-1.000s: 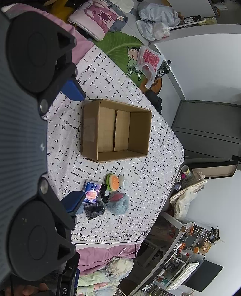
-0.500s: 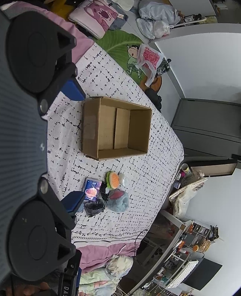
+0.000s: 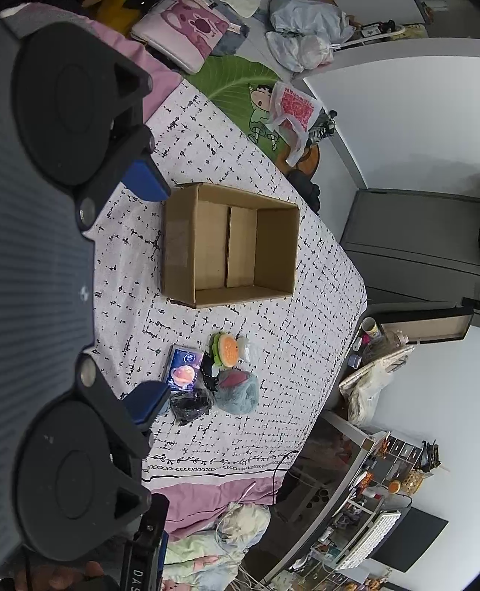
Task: Organize soft objects
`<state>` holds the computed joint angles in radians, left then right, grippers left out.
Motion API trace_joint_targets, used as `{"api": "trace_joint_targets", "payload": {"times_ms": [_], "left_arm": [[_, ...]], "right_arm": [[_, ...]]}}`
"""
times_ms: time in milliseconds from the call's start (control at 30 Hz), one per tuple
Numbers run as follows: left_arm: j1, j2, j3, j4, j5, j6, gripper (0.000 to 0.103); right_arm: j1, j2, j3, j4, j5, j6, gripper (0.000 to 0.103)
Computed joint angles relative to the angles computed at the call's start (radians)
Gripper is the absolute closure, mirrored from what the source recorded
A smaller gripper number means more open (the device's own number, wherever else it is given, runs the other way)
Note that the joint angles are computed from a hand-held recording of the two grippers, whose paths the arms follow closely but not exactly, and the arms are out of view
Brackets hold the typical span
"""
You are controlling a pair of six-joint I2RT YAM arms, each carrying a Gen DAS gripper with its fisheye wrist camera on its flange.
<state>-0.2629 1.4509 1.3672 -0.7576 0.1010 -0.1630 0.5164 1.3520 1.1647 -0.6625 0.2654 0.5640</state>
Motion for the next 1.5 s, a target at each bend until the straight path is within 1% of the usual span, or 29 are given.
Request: {"api": "trace_joint_targets", "payload": {"times_ms": [667,833,1067,1233,1500], "left_arm": [[-0.03,0.001,0.006,-0.009,-0.022,-0.009,0.0],[-0.035,0.011,0.01,-0.006,0.002,-0.016,0.0],[-0.056,0.051,0.022,0.003,0.0,-0.022,0.0],[-0.069,0.096,0.04,0.012,0.029,-0.034,0.0],[-0.106,0.177,0.072,0.058,0.047,-0.074,0.002]], "right_arm": [[-0.018,-0.019,-0.019,0.005,-0.017,-0.006,0.0],[-0.031,-0.007,-0.025,0.013,-0.036,-0.01,0.0],[-0.06,0.01,-0.029,0.037,-0.061,-0.026,0.0],[-0.1,0.028,-0.035,0.054,-0.094,-0.02,0.0],[-0.148,0.074,-0.044,0.092,-0.134,-0.005,0.0]]}}
